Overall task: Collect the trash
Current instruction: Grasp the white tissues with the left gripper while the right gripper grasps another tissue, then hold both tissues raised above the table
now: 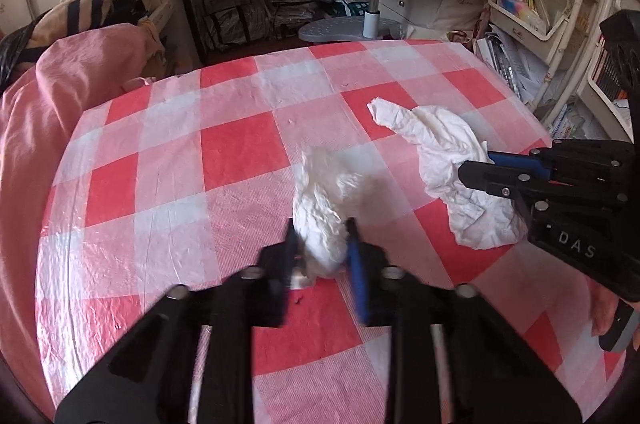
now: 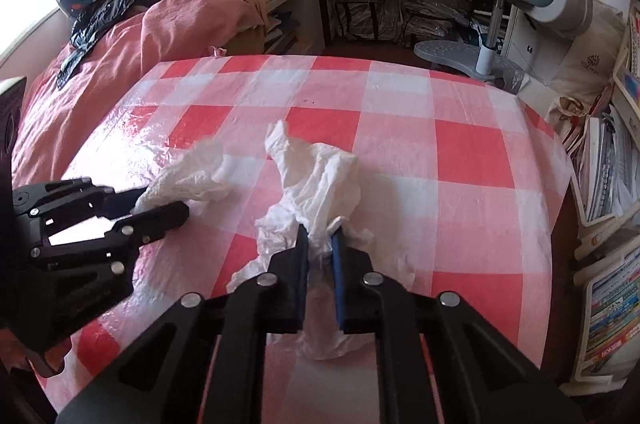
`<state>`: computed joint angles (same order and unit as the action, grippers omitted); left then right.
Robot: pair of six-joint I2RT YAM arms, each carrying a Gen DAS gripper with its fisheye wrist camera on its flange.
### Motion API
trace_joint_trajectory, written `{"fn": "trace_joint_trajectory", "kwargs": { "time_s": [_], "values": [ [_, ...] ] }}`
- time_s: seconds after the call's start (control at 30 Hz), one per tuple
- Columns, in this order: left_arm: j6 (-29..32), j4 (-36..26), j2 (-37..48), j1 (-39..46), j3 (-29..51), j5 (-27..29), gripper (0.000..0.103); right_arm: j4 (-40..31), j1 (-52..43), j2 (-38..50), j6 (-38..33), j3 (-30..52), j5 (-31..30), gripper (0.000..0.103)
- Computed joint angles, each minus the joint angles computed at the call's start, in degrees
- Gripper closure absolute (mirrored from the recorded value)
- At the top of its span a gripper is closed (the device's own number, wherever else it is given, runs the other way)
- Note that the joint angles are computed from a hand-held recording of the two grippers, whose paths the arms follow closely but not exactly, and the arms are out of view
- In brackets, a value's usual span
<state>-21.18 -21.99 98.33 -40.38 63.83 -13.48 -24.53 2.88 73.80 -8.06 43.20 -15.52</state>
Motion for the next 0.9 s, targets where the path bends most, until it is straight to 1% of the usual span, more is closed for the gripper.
{"fn": "trace_joint_trajectory", "kwargs": {
  "time_s": [0.07,0.13,0.17,0.27,0.37,0.43,0.53,0.6,0.7,0.77,0.83,0.9],
  "values": [
    [-1.21,0.21,-3.49,0.25,-2.84,1.1,0.091,-1.13,-0.67,-1.82,0.92,-0.29,-1.86,0.092],
    [-2.59,-0.36,-8.4,0.63,-6.21,1.81,0.091,-3.24,-1.0,-6.32,1.2,-1.16,-3.33,0.092],
    [-3.31,-0.8,-11.44,0.86,-8.02,1.97,0.091,-3.88,-0.71,-8.02,1.62,-1.29,-3.78,0.092],
    [-5.98,-4.29,-22.53,0.15,-12.81,0.18,0.091,-7.03,-0.79,-14.84,2.92,-1.53,-5.97,0.092],
    [-10.18,-10.32,-35.07,-1.7,-16.54,-2.96,0.091,-11.14,-2.38,-23.15,4.68,-1.97,-9.75,0.092],
    [-13.83,-15.59,-43.27,-4.05,-18.15,-5.87,0.091,-14.59,-3.58,-29.89,5.34,-2.7,-12.29,0.092],
    [-19.89,-23.38,-52.93,-8.69,-19.42,-11.24,0.091,-19.28,-2.74,-38.09,6.34,-3.48,-12.11,0.092],
    [-25.69,-29.0,-56.8,-13.28,-19.75,-15.41,0.091,-22.2,-1.75,-43.28,6.98,-3.87,-11.37,0.092],
    [-33.39,-36.34,-59.41,-19.8,-19.5,-20.77,0.091,-24.87,-1.47,-47.89,8.28,-4.1,-11.48,0.092],
    [-37.62,-39.48,-60.84,-23.35,-19.09,-23.36,0.091,-26.5,-1.99,-49.76,8.2,-3.76,-12.24,0.092],
    [-41.94,-42.35,-61.55,-26.56,-18.86,-25.51,0.091,-27.11,-0.39,-50.97,8.61,-3.78,-11.31,0.092],
    [-43.98,-43.47,-61.85,-27.73,-19.24,-25.79,0.091,-27.3,2.66,-51.76,9.22,-4.01,-8.71,0.092]
  ]
}}
